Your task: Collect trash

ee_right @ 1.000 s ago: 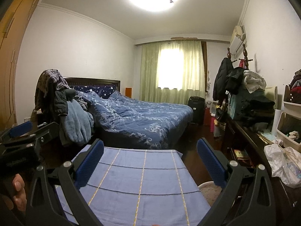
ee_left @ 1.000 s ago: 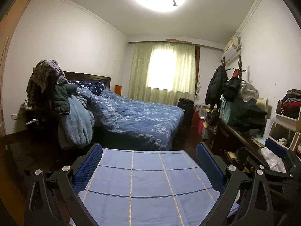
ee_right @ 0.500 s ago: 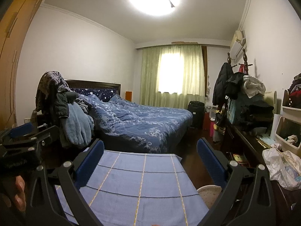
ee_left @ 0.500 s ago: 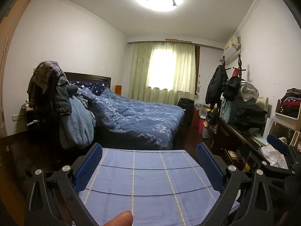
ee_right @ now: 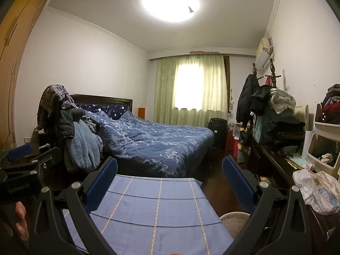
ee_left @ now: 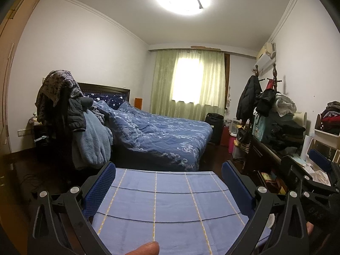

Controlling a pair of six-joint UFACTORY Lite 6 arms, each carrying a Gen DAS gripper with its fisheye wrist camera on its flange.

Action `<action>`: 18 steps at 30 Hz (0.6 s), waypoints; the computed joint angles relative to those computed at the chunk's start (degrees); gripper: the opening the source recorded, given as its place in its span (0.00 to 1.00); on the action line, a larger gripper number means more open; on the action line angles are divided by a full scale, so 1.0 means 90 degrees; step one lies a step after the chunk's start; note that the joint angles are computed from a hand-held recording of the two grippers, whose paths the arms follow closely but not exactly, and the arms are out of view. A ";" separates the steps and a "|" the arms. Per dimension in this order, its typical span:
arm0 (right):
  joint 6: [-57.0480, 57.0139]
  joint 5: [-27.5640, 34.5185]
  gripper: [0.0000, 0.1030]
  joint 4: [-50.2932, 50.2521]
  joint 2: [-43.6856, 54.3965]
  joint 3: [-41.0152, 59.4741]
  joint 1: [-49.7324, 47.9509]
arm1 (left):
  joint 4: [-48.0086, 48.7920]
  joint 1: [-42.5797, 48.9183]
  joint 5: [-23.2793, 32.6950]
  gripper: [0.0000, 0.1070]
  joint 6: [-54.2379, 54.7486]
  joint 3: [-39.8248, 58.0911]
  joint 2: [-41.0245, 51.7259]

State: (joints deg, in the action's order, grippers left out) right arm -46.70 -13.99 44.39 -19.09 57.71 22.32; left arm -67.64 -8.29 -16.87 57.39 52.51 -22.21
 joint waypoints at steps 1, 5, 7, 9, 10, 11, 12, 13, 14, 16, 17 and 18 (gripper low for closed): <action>-0.0045 -0.0002 0.97 0.0042 0.0001 0.0000 0.0018 | -0.0010 -0.0001 -0.0004 0.93 0.0004 -0.0007 -0.0007; 0.0010 0.0057 0.97 -0.0026 0.0006 0.0019 0.0003 | 0.0015 0.0015 -0.0004 0.93 -0.0022 -0.0018 0.0008; 0.0042 0.0074 0.97 -0.0063 0.0011 0.0027 -0.0013 | 0.0007 0.0030 0.0000 0.93 -0.0011 -0.0007 0.0053; 0.0029 0.0068 0.97 -0.0040 0.0015 0.0027 -0.0010 | 0.0013 0.0058 0.0017 0.93 -0.0022 0.0013 0.0121; -0.0048 0.0088 0.97 0.0033 0.0024 0.0044 -0.0007 | 0.0086 0.0094 0.0042 0.93 -0.0094 0.0000 0.0144; 0.0001 0.0105 0.97 -0.0021 0.0024 0.0044 -0.0022 | 0.0068 0.0104 0.0038 0.93 -0.0080 0.0015 0.0192; 0.0001 0.0105 0.97 -0.0021 0.0024 0.0044 -0.0022 | 0.0071 0.0110 0.0031 0.93 -0.0081 0.0006 0.0209; -0.0004 0.0096 0.97 -0.0021 0.0025 0.0033 -0.0016 | 0.0041 0.0115 0.0021 0.93 -0.0047 -0.0003 0.0229; 0.0002 0.0093 0.97 -0.0021 0.0026 0.0033 -0.0012 | -0.0012 0.0120 0.0010 0.93 0.0007 -0.0006 0.0249; -0.0029 0.0111 0.97 0.0015 0.0032 0.0046 -0.0009 | -0.0041 0.0141 -0.0001 0.93 0.0054 -0.0008 0.0299; -0.0033 0.0097 0.97 0.0009 0.0038 0.0038 0.0001 | -0.0038 0.0154 -0.0003 0.93 0.0054 -0.0016 0.0327; -0.0082 0.0072 0.97 0.0052 0.0052 0.0027 0.0024 | -0.0037 0.0169 0.0008 0.93 0.0048 -0.0017 0.0348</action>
